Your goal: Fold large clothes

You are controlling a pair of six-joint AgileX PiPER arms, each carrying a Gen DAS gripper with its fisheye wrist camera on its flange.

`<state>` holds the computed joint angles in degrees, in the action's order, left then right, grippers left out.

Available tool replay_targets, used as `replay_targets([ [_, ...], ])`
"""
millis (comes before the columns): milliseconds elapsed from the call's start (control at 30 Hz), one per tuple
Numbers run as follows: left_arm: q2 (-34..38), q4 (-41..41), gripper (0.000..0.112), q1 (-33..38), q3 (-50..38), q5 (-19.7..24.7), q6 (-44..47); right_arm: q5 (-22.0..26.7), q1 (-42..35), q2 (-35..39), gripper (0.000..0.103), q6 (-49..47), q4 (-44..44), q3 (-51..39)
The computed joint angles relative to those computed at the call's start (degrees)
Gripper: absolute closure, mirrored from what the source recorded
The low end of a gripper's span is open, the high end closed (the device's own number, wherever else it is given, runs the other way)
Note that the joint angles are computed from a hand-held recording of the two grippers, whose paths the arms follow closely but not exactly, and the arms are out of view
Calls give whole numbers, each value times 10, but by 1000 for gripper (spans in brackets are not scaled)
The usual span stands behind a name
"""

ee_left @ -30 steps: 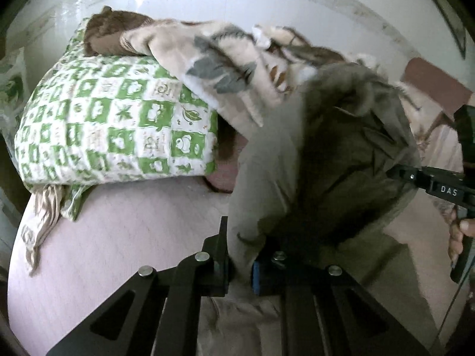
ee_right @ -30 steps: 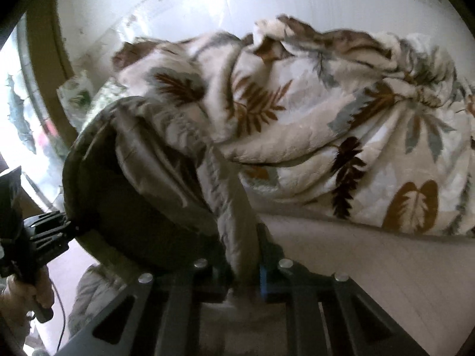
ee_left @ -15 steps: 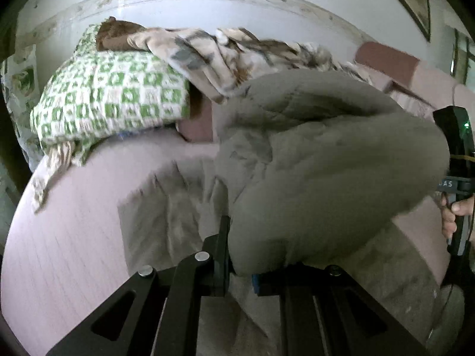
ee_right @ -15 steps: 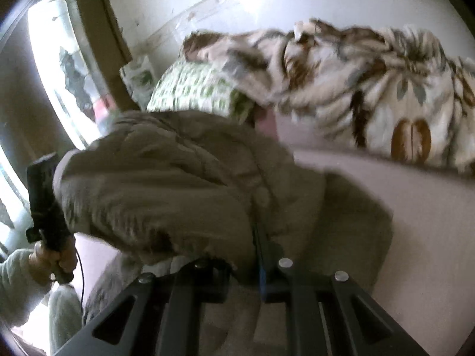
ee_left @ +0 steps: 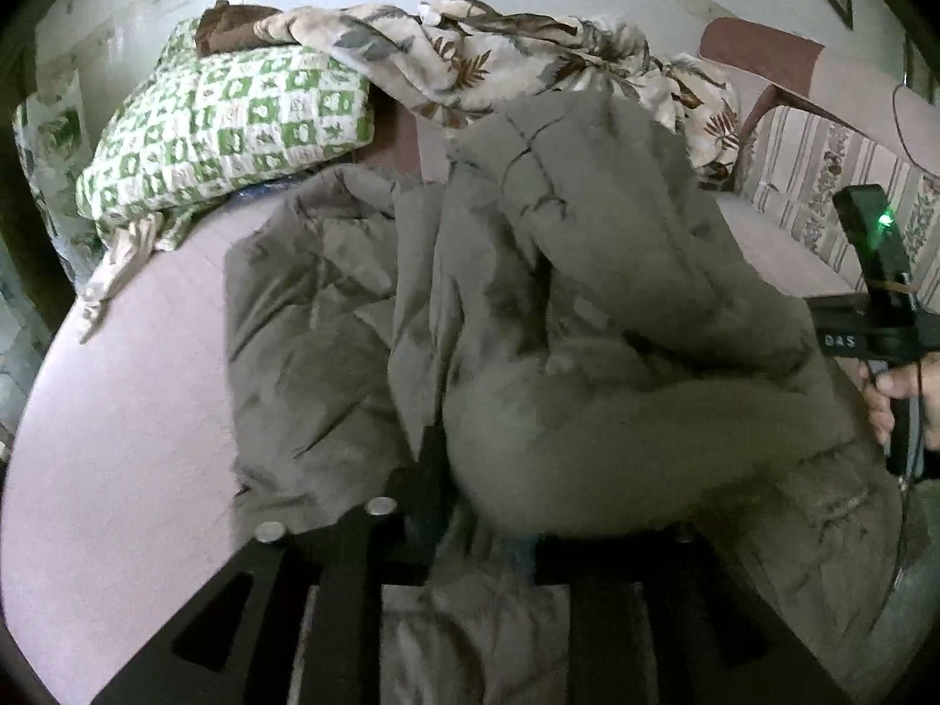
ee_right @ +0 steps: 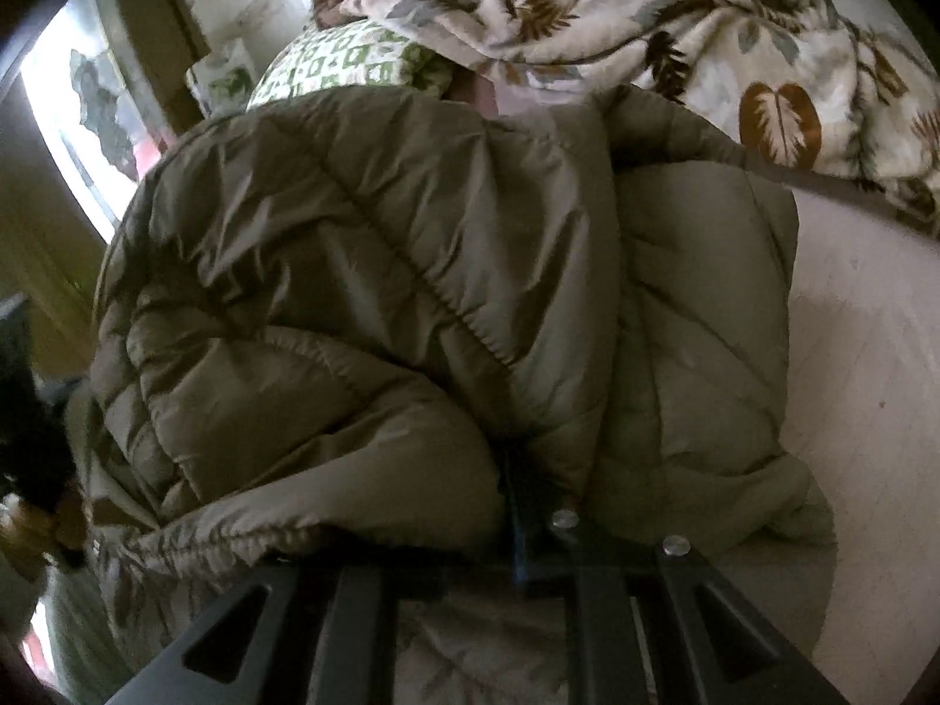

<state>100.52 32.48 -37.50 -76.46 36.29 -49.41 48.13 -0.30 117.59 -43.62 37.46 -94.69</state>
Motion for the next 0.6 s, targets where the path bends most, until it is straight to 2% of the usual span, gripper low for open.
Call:
replay_targets([
  [67, -26, 0, 83, -6, 19, 18, -5, -12, 4, -9, 88, -3, -9, 12],
  [167, -72, 24, 83, -11, 60, 17, -47, -18, 2, -9, 88, -5, -4, 13],
  [267, -80, 11, 83, -2, 43, 15, -35, -31, 13, -11, 88, 0, -24, 21],
  [400, -32, -57, 83, 22, -39, 10, 33, -37, 17, -14, 88, 3, -32, 26],
  [467, 17, -117, 82, 35, -92, 16, 84, -39, 16, -18, 88, 2, -32, 30],
  [600, 103, -184, 83, 44, -155, 52, 121, -49, 14, -33, 86, -5, -29, 46],
])
